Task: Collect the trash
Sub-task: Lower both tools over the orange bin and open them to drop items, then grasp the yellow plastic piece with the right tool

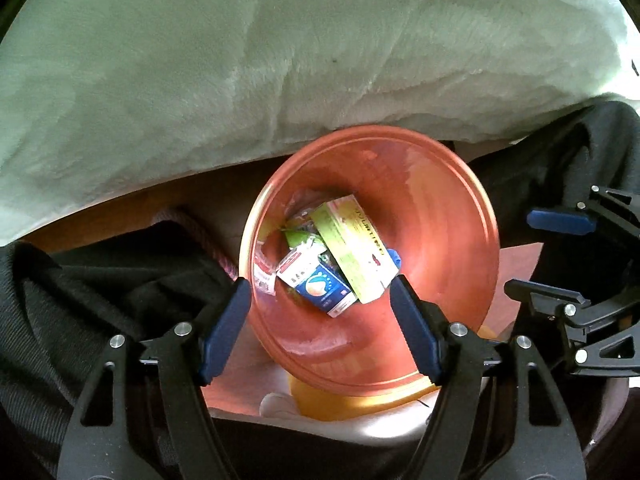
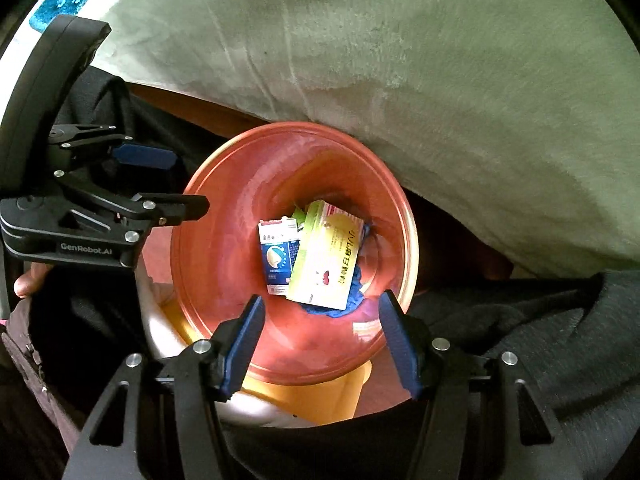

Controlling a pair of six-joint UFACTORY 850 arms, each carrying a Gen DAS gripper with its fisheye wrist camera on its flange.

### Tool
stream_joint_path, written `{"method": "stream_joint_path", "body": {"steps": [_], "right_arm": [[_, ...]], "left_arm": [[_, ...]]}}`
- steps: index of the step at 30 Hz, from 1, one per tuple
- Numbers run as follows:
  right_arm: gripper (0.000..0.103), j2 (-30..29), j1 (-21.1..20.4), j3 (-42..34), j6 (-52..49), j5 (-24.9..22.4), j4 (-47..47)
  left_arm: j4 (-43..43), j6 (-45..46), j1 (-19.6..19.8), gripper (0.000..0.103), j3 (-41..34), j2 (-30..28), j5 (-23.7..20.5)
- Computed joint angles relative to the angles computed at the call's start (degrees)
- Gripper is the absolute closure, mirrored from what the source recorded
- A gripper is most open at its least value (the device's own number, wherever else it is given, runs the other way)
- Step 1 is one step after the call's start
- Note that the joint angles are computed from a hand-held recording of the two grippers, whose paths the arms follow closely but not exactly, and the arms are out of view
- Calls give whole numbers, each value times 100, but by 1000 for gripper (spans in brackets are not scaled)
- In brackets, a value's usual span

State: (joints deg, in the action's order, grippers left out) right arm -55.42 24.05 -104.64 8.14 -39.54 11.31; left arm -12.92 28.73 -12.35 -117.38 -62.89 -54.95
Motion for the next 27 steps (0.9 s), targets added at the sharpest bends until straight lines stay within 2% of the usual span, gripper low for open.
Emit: {"method": "stream_joint_path", "body": {"steps": [3, 5, 8, 13, 19, 27], "right_arm": [[32, 144, 45, 156, 117, 110, -153], [31, 263, 65, 267, 89, 185, -178], [24, 464, 72, 433, 40, 356, -161], [14, 935, 26, 748, 77, 894, -220], [13, 1290, -97, 860, 286, 1450, -356], [13, 1209, -253, 249, 1771, 1705, -2093]], "left_arm": [[-393, 318, 93, 33, 174, 179, 44], [-681, 551, 158, 33, 344, 348, 97], [-1137, 897, 268, 30, 613, 631, 224], [-1776, 1551, 411, 26, 1080, 1170, 900], [-2598, 2189, 536, 15, 1277, 1527, 1532], [-2774, 2004, 562, 15, 588, 1234, 2001]]}}
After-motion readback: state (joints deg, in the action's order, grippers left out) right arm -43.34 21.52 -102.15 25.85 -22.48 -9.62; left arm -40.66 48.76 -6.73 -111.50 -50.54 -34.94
